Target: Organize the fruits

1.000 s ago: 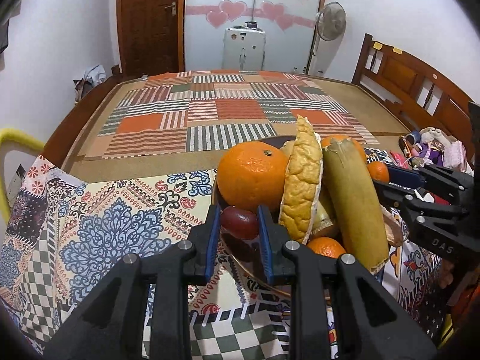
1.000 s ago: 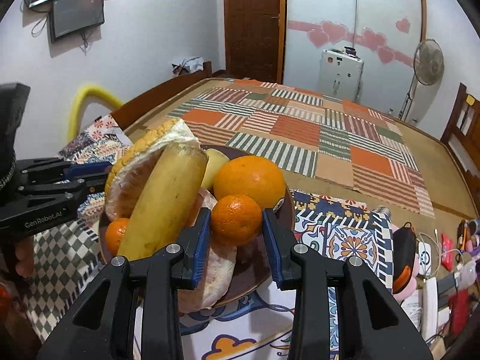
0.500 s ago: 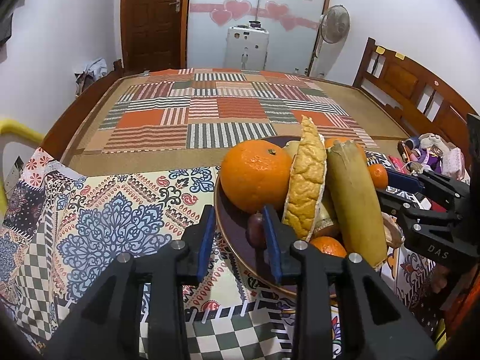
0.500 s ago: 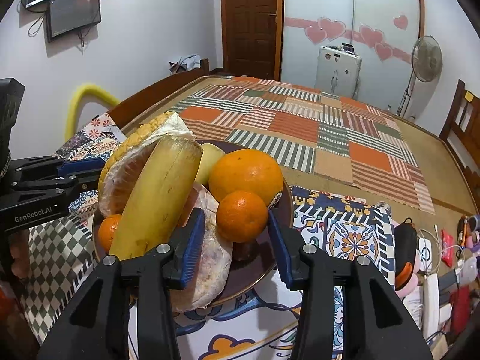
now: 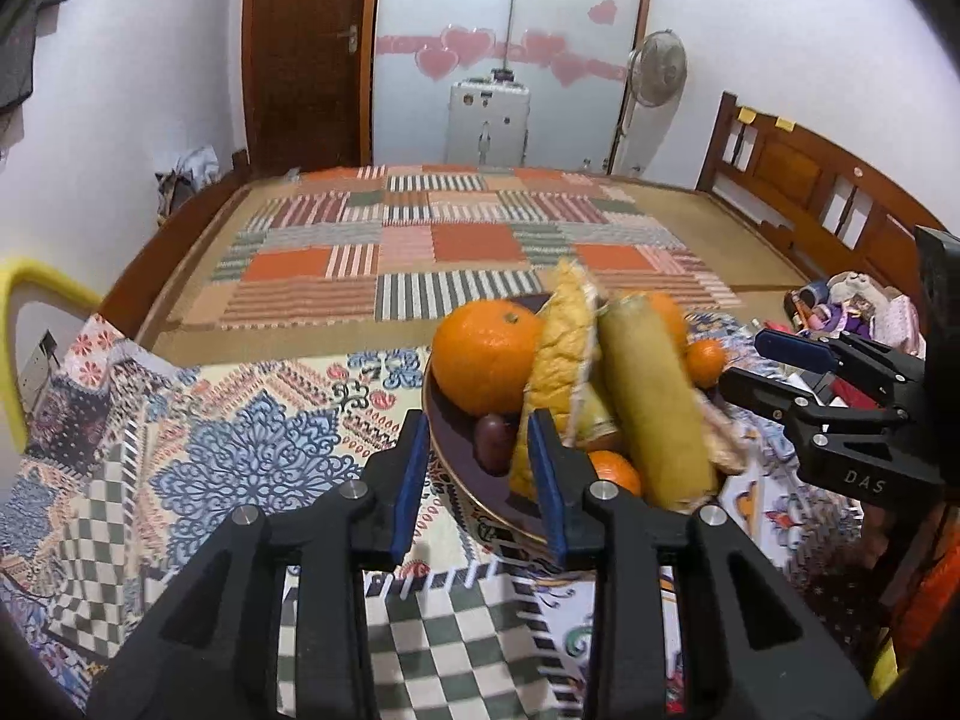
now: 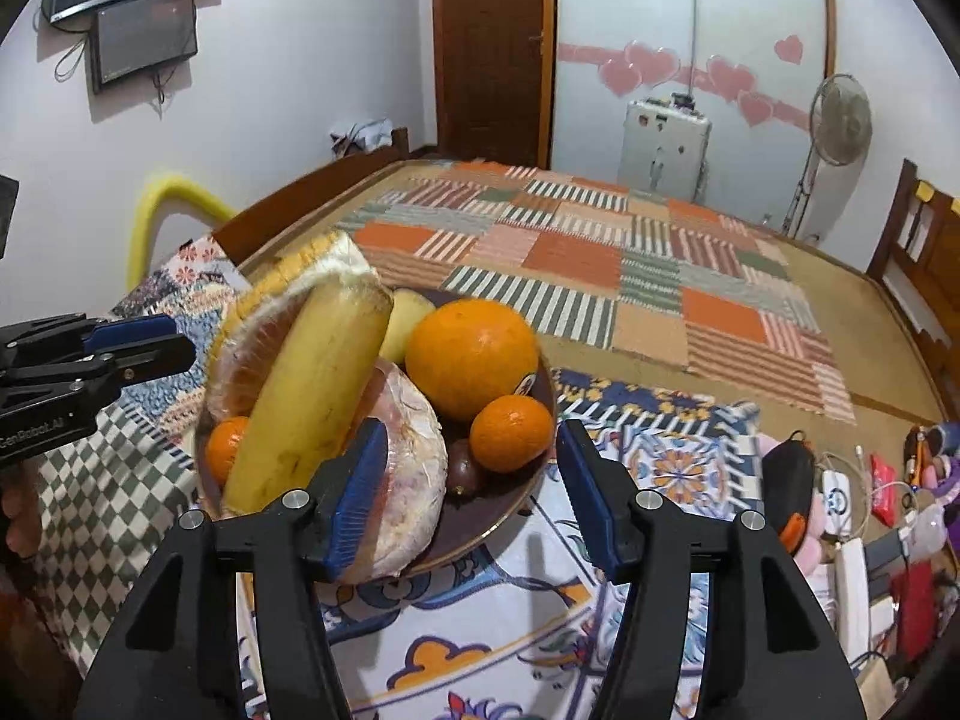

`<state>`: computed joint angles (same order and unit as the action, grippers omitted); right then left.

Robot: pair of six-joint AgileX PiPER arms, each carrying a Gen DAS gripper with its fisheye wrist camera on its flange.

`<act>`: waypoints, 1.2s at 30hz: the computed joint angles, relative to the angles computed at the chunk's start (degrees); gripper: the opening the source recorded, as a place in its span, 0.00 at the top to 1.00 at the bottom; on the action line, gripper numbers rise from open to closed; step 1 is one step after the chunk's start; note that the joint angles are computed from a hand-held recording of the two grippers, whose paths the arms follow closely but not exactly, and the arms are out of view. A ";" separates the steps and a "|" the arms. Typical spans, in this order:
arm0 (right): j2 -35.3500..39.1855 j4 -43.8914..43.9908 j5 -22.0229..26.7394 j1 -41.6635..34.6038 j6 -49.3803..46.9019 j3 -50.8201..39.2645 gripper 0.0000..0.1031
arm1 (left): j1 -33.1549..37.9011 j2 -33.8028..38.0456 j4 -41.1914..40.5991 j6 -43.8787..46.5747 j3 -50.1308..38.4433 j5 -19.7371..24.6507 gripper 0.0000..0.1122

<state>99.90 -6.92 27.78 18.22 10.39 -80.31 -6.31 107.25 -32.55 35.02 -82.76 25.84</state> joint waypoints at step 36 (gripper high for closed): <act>-36.84 -73.38 41.13 56.98 72.89 17.47 0.00 | -2.76 -64.07 0.41 -3.46 37.33 -6.65 0.20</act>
<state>63.05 -80.30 68.90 75.20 83.29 -62.85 -9.07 43.18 -32.15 31.57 -45.42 19.19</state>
